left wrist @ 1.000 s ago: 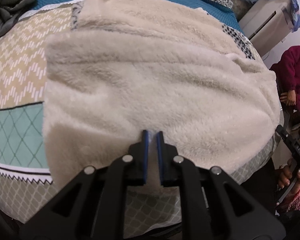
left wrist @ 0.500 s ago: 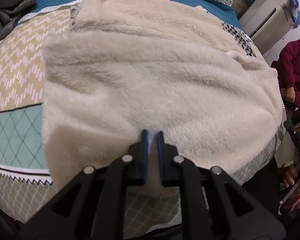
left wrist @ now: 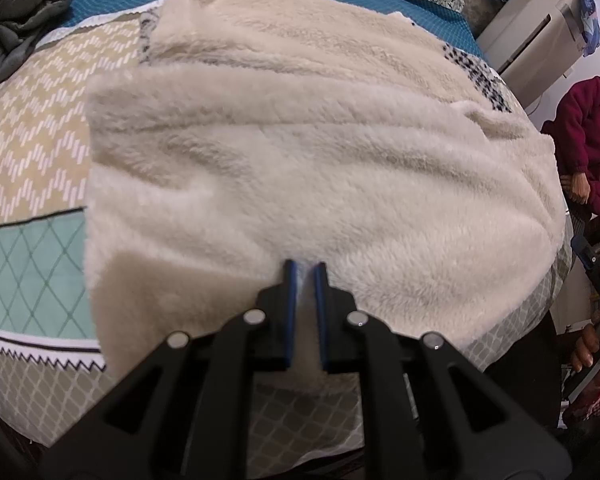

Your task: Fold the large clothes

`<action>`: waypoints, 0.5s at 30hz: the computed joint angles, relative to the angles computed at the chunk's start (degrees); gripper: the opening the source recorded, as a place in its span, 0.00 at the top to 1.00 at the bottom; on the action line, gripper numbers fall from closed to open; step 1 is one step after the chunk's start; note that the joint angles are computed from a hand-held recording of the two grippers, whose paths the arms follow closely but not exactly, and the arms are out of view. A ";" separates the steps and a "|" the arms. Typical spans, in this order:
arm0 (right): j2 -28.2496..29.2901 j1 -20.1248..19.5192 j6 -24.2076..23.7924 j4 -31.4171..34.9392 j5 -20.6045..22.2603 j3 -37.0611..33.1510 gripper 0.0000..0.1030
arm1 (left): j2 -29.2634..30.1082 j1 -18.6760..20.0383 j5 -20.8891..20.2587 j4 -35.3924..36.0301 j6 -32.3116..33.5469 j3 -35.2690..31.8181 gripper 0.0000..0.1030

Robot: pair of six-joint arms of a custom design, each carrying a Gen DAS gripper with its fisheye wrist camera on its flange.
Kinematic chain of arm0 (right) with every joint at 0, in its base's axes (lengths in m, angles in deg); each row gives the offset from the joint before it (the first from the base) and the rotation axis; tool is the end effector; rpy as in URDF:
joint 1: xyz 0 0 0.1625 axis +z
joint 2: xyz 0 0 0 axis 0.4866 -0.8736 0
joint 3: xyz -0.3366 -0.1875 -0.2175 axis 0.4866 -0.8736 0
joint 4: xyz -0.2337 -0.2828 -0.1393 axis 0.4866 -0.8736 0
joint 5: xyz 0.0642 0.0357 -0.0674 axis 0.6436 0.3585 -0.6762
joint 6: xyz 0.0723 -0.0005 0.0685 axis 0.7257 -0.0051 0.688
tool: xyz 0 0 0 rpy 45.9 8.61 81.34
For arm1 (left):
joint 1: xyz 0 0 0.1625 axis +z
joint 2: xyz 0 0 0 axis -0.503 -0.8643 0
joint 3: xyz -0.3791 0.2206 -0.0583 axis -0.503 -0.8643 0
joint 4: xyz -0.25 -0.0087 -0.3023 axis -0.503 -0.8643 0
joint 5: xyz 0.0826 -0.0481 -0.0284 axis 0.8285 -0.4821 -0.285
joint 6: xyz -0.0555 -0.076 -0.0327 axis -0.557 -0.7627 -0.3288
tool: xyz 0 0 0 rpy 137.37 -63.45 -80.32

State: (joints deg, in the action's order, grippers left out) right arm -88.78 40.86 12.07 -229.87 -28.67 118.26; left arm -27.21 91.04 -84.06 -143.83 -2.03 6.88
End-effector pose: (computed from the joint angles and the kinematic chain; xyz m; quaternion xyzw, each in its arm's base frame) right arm -0.0885 -0.5935 0.2975 -0.0270 -0.8513 0.4674 0.2367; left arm -0.2455 -0.8032 0.0130 0.2178 0.9497 -0.0685 0.2144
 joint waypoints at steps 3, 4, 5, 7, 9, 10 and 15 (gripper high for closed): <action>0.04 0.06 -0.24 0.23 -0.01 -0.14 0.76 | -0.01 -0.02 -0.04 -0.05 -0.06 0.04 0.91; 0.04 0.13 -0.32 0.32 -0.07 -0.20 0.76 | 0.01 -0.01 -0.10 -0.04 -0.01 -0.02 0.91; 0.04 0.13 -0.38 0.39 -0.04 -0.26 0.76 | -0.02 -0.01 -0.14 -0.07 0.00 0.03 0.91; 0.10 0.17 -0.39 0.33 -0.10 -0.29 0.76 | -0.15 -0.03 -0.23 -0.29 -0.13 0.31 0.91; 0.11 0.18 -0.40 0.29 -0.10 -0.26 0.76 | -0.24 -0.06 -0.22 -0.44 -0.15 0.50 0.91; 0.14 0.29 -0.46 0.29 -0.26 -0.31 0.76 | -0.26 -0.07 -0.20 -0.50 -0.18 0.58 0.91; -0.04 0.40 -0.88 0.68 -0.12 -0.72 0.76 | -0.35 -0.12 -0.26 -0.65 -0.29 0.81 0.91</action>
State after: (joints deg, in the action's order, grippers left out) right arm -88.81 41.26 11.19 -229.20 -28.78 117.54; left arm -27.56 90.92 -84.32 -144.47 -2.32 7.68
